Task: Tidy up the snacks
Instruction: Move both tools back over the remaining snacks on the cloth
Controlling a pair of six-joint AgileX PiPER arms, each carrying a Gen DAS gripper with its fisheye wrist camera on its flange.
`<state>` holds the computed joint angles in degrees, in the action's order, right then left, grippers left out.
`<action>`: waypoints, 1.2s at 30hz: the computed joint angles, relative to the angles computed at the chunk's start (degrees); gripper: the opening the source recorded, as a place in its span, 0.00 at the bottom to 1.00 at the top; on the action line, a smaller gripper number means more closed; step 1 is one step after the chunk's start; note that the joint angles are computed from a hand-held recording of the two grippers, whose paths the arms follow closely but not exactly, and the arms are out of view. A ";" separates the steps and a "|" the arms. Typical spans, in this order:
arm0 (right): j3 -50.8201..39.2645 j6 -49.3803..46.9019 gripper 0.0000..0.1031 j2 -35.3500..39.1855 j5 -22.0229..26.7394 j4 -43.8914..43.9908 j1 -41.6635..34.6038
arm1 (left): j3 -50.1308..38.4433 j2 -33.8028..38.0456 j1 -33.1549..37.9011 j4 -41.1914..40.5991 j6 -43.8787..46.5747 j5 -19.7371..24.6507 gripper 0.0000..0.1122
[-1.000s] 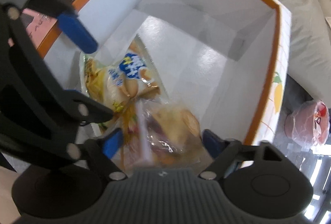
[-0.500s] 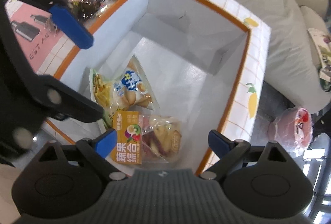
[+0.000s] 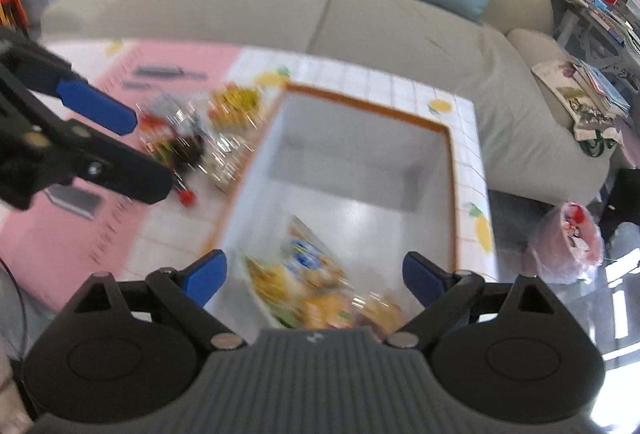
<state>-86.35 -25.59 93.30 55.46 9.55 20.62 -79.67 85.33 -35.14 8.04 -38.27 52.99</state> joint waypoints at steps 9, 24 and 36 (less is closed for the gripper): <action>11.58 16.73 0.90 -6.76 -16.19 -1.23 12.92 | 22.89 -20.01 0.35 11.17 -16.41 -6.49 0.81; 17.85 49.42 0.68 1.05 -31.37 -24.00 27.45 | 49.69 -28.65 4.41 29.78 -42.97 -17.25 0.76; 9.94 44.04 0.57 14.23 -32.22 -21.19 26.53 | 51.00 -17.46 15.43 21.65 -27.04 -32.23 0.76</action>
<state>-76.41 18.45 107.53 23.24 -11.64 47.14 -28.67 67.87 -19.71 29.69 -65.32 20.75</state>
